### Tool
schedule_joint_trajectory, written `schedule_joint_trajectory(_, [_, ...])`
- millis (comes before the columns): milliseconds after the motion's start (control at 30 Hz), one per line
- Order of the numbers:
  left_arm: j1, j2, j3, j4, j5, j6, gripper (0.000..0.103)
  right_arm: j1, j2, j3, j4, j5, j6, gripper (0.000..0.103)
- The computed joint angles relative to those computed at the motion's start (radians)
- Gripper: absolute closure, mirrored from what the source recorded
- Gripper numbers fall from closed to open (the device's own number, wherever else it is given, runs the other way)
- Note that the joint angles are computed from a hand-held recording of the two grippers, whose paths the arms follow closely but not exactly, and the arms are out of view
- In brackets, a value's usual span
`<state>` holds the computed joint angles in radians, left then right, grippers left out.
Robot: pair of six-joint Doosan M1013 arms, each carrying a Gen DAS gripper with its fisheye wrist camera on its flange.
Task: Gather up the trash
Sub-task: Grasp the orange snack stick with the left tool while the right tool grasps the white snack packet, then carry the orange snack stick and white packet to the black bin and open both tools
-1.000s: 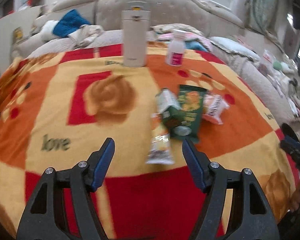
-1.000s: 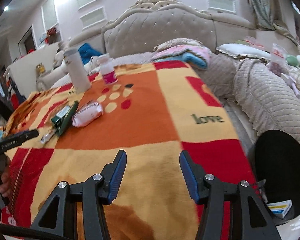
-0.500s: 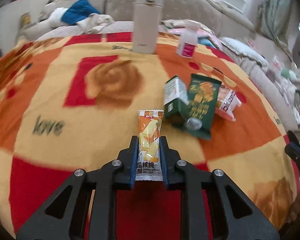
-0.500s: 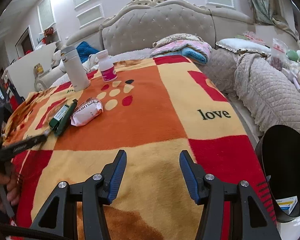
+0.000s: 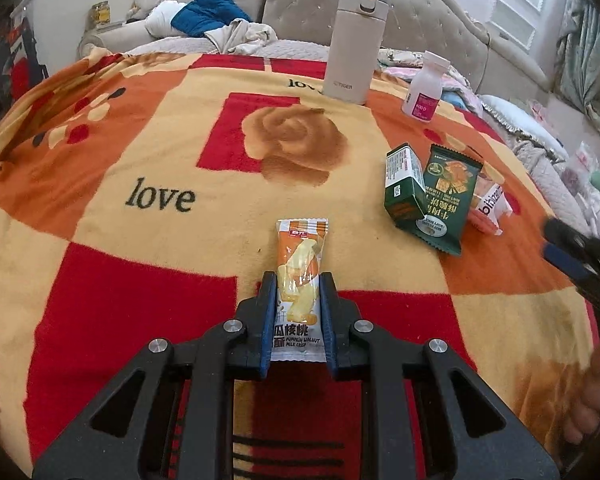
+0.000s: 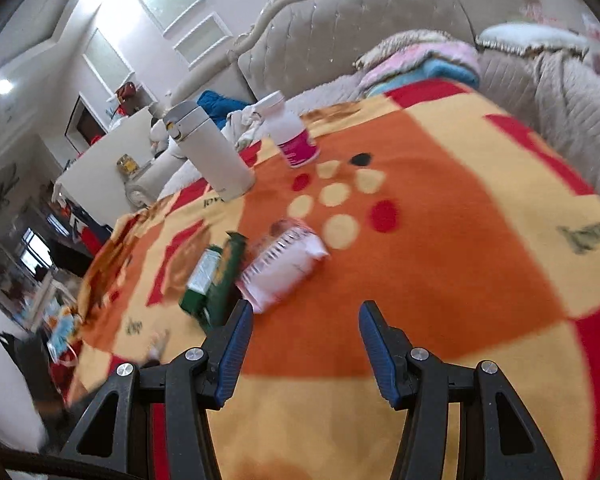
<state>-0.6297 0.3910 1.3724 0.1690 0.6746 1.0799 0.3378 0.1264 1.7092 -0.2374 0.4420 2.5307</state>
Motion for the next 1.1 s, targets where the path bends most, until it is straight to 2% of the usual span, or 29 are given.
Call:
schedule_joint_trajectory(200, [0.008,-0.002,0.005,-0.035,-0.016,0.010,0.085,-0.028,0.085,-0.073,0.193,0.001,-0.053,0.050])
schedule_joint_trajectory(267, [0.009,-0.002,0.005,-0.043,-0.018,0.016,0.085,-0.025,0.102,-0.089,0.148,-0.004,-0.013,0.049])
schedule_joint_trajectory(333, [0.010,-0.003,0.006,-0.046,-0.020,0.018,0.085,-0.019,0.122,-0.119,0.092,0.027,-0.005,0.047])
schedule_joint_trajectory(467, [0.012,-0.003,0.006,-0.059,-0.023,0.028,0.085,0.001,0.163,-0.192,-0.002,0.142,-0.067,0.047])
schedule_joint_trajectory(533, [0.013,-0.003,0.007,-0.060,-0.024,0.028,0.085,0.007,0.172,-0.208,-0.023,0.171,-0.089,0.056])
schedule_joint_trajectory(567, [0.013,-0.003,0.007,-0.062,-0.025,0.028,0.085,0.006,0.166,-0.198,-0.023,0.151,-0.095,0.064])
schedule_joint_trajectory(600, [0.012,-0.003,0.007,-0.061,-0.025,0.026,0.085,0.007,0.157,-0.186,-0.036,0.132,-0.087,0.067])
schedule_joint_trajectory(800, [0.013,-0.003,0.008,-0.069,-0.028,0.029,0.085,0.023,0.089,-0.114,-0.107,0.125,-0.070,0.068])
schedule_joint_trajectory(933, [0.016,-0.005,0.011,-0.090,-0.039,0.048,0.085,0.031,0.000,-0.026,-0.123,0.112,-0.128,0.068])
schedule_joint_trajectory(1033, [0.023,-0.016,0.031,-0.160,-0.088,0.123,0.085,0.040,-0.076,0.049,-0.139,0.096,-0.157,0.068])
schedule_joint_trajectory(1100, [0.029,-0.029,0.052,-0.239,-0.138,0.210,0.085,0.051,-0.119,0.097,-0.183,0.080,-0.116,0.068])
